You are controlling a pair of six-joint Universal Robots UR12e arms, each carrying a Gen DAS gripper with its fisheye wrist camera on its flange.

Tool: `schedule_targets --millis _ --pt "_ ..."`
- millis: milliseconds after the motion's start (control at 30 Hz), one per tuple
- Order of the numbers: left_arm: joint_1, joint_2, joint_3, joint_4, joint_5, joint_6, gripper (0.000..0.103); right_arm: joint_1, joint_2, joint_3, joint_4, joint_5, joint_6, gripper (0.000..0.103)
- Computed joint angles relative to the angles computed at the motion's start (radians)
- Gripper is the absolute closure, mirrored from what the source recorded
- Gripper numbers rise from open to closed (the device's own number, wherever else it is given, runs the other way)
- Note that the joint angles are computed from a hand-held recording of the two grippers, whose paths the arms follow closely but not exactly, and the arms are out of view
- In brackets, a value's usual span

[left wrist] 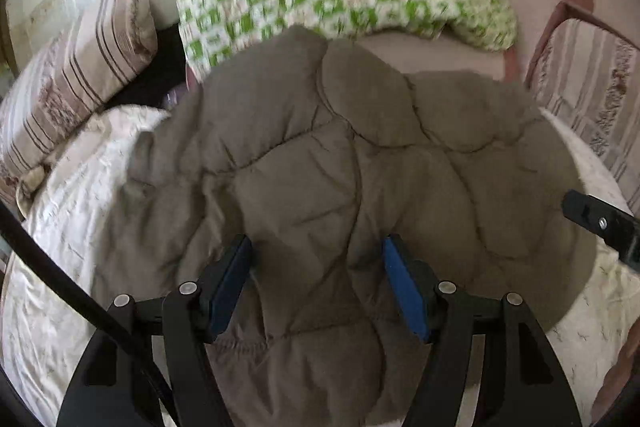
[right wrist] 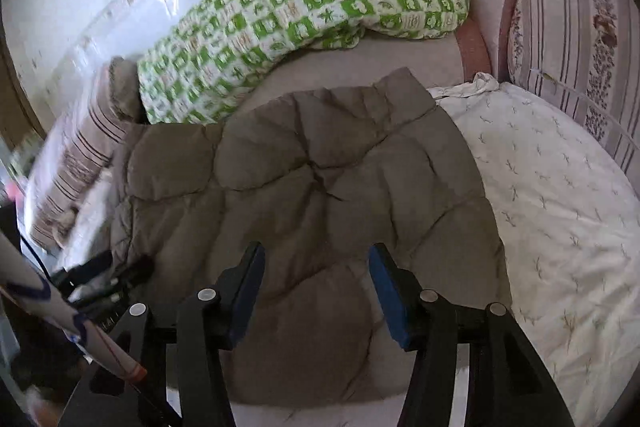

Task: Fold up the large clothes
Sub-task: 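Lay the folded hem down on the hood and open both tools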

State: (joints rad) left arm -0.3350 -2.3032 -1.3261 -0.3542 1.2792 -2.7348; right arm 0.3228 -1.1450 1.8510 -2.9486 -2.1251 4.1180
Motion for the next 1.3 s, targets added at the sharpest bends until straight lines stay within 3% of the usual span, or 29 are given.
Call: schedule_targets --millis 133,267,467,667,833,933,1067,1200,1300 --pt "-0.005 -0.048 0.067 -0.062 0.011 -0.022 0.022 -0.038 0.020 0.005 0.037 0.074 0.010 0.046" --pt "-0.006 -0.084 0.107 -0.085 -0.003 -0.022 0.017 -0.074 0.034 0.012 0.027 0.168 0.025 0.045" --pt "-0.011 -0.105 0.165 -0.171 0.009 -0.046 0.016 -0.077 0.039 0.005 0.050 0.169 0.019 0.045" --pt "0.026 -0.002 0.002 -0.039 -0.028 -0.079 0.017 -0.048 0.006 0.031 -0.032 0.130 0.025 0.044" --pt "0.076 0.061 -0.131 0.102 0.017 -0.152 0.017 -0.006 -0.001 0.013 -0.031 0.083 -0.005 0.044" --pt "0.091 0.052 -0.128 0.118 0.063 -0.216 0.017 0.013 0.008 -0.015 -0.021 0.095 -0.008 0.044" --pt "0.110 0.026 -0.095 0.092 0.047 -0.275 0.017 0.035 0.035 -0.062 0.015 0.065 0.004 0.044" --pt "0.106 0.008 -0.072 0.067 0.060 -0.274 0.017 0.030 0.066 -0.097 0.109 0.035 -0.009 0.044" --pt "0.095 0.001 -0.065 0.073 0.098 -0.258 0.015 0.007 0.077 -0.090 0.100 0.088 -0.018 0.044"
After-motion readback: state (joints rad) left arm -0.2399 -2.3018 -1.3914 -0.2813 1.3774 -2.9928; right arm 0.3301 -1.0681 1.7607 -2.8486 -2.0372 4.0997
